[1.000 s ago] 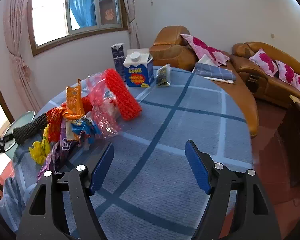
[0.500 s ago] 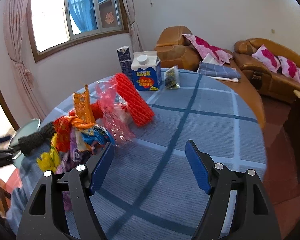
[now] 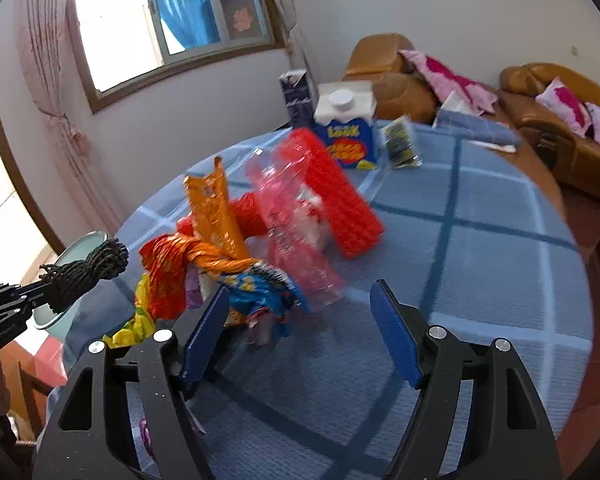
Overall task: Collect trash
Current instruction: 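Carry the black scrubber over the bucket while the right tool grasps a red-blue wrapper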
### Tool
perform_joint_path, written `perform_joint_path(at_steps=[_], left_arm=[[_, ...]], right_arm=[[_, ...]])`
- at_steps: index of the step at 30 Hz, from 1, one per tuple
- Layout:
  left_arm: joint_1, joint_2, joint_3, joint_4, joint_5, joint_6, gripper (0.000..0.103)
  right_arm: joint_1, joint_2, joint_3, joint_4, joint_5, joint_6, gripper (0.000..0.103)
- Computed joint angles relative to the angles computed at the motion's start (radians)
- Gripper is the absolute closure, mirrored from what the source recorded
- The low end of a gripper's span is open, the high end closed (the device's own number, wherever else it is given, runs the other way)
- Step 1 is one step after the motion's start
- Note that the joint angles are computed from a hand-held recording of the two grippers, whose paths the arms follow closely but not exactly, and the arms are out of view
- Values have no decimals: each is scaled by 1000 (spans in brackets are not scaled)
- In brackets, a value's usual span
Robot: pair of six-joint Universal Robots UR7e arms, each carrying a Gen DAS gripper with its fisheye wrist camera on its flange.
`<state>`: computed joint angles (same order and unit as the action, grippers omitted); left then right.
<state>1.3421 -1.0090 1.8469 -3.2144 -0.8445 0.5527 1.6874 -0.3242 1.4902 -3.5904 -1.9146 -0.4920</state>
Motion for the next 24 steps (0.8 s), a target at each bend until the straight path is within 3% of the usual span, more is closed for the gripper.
perform_joint_path(at_steps=[1,4,6,18,24], left_arm=[[3,-6,3,6,-2,1,91],[10,-18,7,19,-2,-4,91],[14,-28,4,31,-6,-14,91],[4,-82,11,-21,-1,9,91],[21,-87,-8,-41,27,19,91]], right_arm=[[1,1,-5,18,-2,1,34],[-2,-2,-9,72,9,5,60],[-3,-7,-9,102,19,1,86],[35,-26,35,-46,36,-62,92],[65,-11,-18,-7,32,-79,92]])
